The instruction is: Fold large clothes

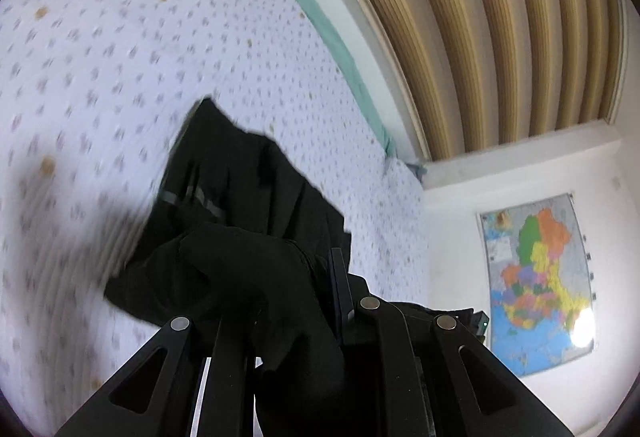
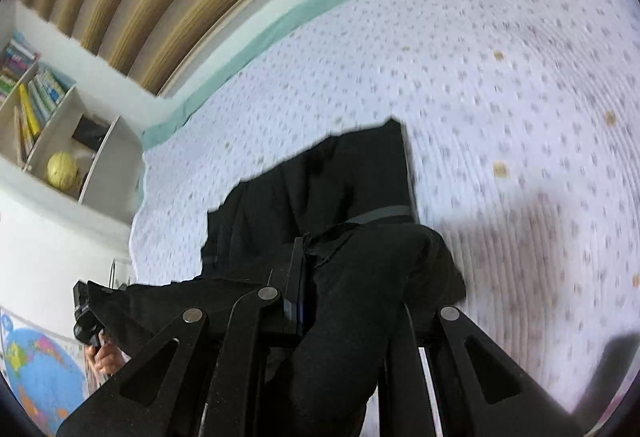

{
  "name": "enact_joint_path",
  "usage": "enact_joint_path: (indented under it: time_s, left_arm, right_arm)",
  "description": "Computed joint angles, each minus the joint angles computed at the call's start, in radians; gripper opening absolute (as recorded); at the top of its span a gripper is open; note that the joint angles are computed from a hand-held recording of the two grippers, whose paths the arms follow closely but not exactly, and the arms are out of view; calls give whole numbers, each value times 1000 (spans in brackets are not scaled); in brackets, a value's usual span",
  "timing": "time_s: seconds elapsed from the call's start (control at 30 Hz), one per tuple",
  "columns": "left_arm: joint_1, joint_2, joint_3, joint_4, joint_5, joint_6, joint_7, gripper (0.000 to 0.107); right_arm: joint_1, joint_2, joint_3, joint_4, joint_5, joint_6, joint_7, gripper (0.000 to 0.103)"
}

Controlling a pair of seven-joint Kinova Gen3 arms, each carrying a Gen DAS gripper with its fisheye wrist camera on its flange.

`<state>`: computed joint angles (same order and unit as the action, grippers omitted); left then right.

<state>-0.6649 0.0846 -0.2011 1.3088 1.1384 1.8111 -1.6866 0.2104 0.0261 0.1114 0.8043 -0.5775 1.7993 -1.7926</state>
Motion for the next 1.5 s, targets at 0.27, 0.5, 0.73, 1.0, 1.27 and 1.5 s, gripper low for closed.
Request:
enact_joint_path:
  time_s: [0.27,0.5,0.73,1.0,1.27,1.5]
  left_arm:
    - [106,169,126,-218,-152,-171,157,15]
    - [170,356,216,-291,-288,-253,292,19]
    - [187,469,292,-282,-363,-287,300,20]
    - [133,459,338,-374,-364,-177,155,31]
    - [8,324,319,-442,-274,-42,-4,52]
    - [72,238,237,-428,-354,-135,-72,79]
  right_arm:
    - [46,236,-74,-135,-25,-17,-197,16]
    - [-14,418,-135,-193,126,-19,-248,19]
    - [-19,479,-163,-9,136,-155,-296,20]
    - [31,463,-180,-37,73,-116,-280,27]
    - [94,394,-211,-176,-40,23,-237,45]
    - [-19,345,-183,-299,120,49,-115,72]
